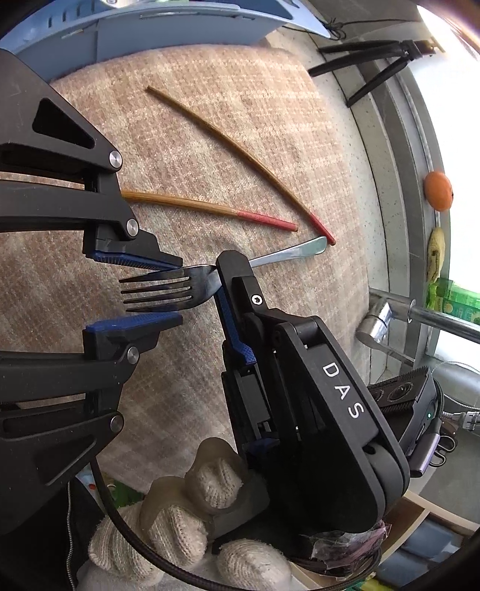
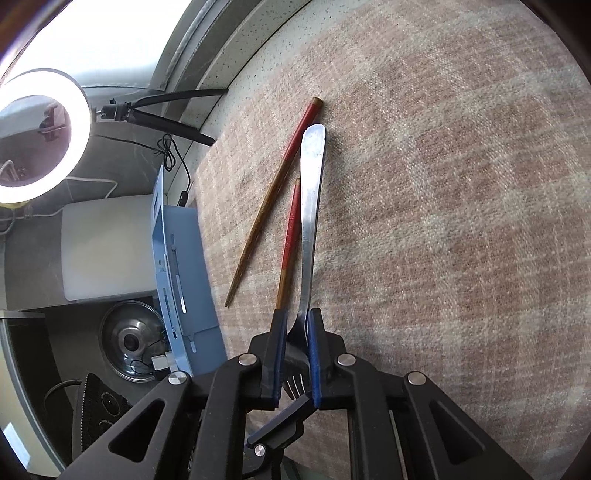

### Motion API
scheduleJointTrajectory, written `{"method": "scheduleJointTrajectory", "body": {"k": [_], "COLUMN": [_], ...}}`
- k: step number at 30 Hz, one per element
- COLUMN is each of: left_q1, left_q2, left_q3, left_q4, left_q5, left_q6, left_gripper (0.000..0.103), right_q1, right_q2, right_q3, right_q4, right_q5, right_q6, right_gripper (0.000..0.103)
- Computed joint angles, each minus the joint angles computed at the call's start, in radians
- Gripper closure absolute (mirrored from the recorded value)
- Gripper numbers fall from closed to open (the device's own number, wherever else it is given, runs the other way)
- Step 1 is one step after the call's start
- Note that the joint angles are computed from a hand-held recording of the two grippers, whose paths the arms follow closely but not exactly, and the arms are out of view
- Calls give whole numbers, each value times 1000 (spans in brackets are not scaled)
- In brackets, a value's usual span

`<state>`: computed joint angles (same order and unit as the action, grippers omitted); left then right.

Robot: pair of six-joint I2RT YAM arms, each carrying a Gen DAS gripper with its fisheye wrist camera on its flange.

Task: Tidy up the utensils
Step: 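Close the left gripper on the fork tines and lift the fork, then carry the steel fork into the blue drainer and open the left gripper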

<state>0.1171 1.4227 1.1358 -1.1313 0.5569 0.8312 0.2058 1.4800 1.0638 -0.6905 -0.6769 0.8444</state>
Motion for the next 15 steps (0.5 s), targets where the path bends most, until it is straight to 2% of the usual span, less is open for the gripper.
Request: {"method": "scheduleJointTrajectory", "body": {"k": [4,7,15], "left_q1": [13,53,150], "left_q2": [0,15,26], "left_q3": [15,48,140], "left_q4": [-26,-66,-150], "left_q5": [15,27,60], "left_q6": [21,75,147], "left_gripper": [82,82,82], "right_q1": [-10,-9,38], "right_q2": [-31,-51,-39], "right_q3": [-21,-22,69], "right_q4": [7,1,-15], "right_q5": [-10,-5,16], "right_q6": [24,31,47], "right_gripper": [93,93,93]}}
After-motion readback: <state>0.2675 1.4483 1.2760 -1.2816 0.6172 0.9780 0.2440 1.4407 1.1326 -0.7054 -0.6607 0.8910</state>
